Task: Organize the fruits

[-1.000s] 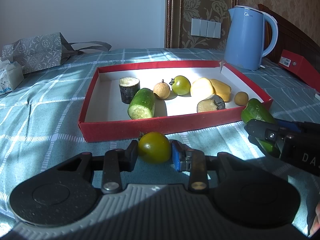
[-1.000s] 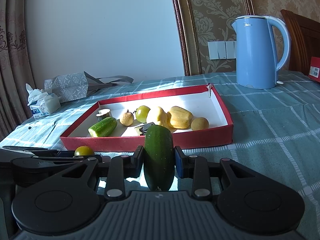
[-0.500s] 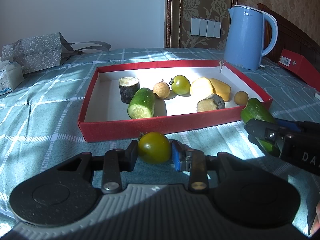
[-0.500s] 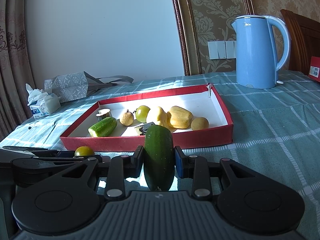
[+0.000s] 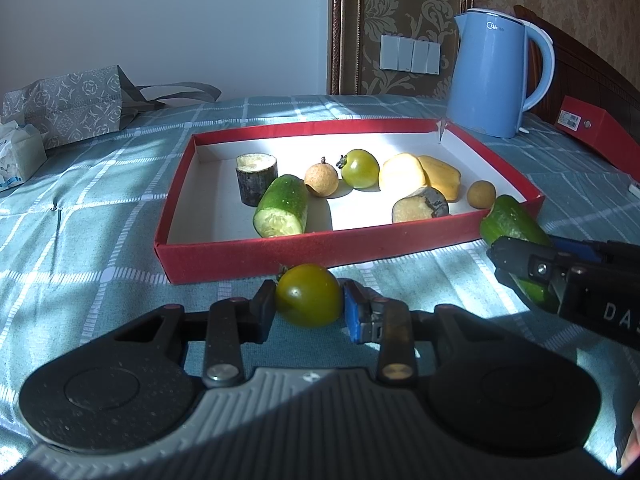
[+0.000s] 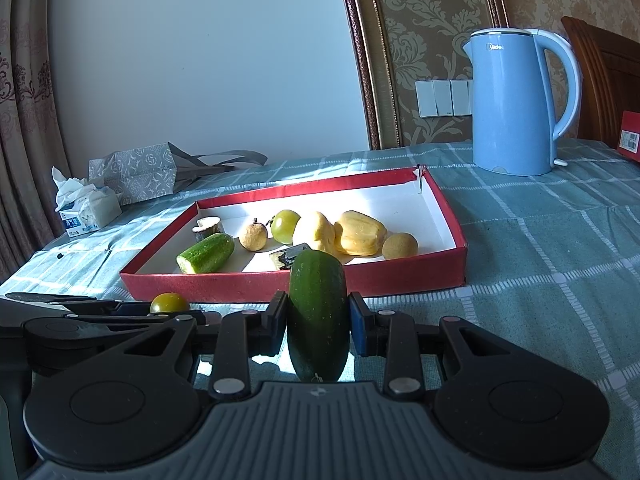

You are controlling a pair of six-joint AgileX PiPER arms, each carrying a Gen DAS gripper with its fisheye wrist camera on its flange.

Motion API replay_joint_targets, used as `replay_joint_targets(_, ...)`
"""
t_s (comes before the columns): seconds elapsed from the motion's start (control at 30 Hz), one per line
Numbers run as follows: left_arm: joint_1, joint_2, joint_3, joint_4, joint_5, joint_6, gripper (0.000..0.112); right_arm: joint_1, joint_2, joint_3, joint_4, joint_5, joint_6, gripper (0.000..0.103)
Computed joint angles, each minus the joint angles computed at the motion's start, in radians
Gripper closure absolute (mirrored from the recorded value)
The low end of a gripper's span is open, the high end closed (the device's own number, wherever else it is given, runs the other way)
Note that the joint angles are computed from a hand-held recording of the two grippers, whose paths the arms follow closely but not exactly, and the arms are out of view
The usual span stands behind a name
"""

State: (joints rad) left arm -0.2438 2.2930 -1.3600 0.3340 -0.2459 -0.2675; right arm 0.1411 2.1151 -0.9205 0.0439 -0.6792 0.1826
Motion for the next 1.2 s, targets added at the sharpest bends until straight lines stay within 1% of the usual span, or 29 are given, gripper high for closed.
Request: replay_joint_targets(1.2, -0.002, 0.0, 0.0, -0.009, 0.001, 0.013, 0.08, -0.007, -0.001, -0.004, -0.022, 0.013, 0.022, 0.072)
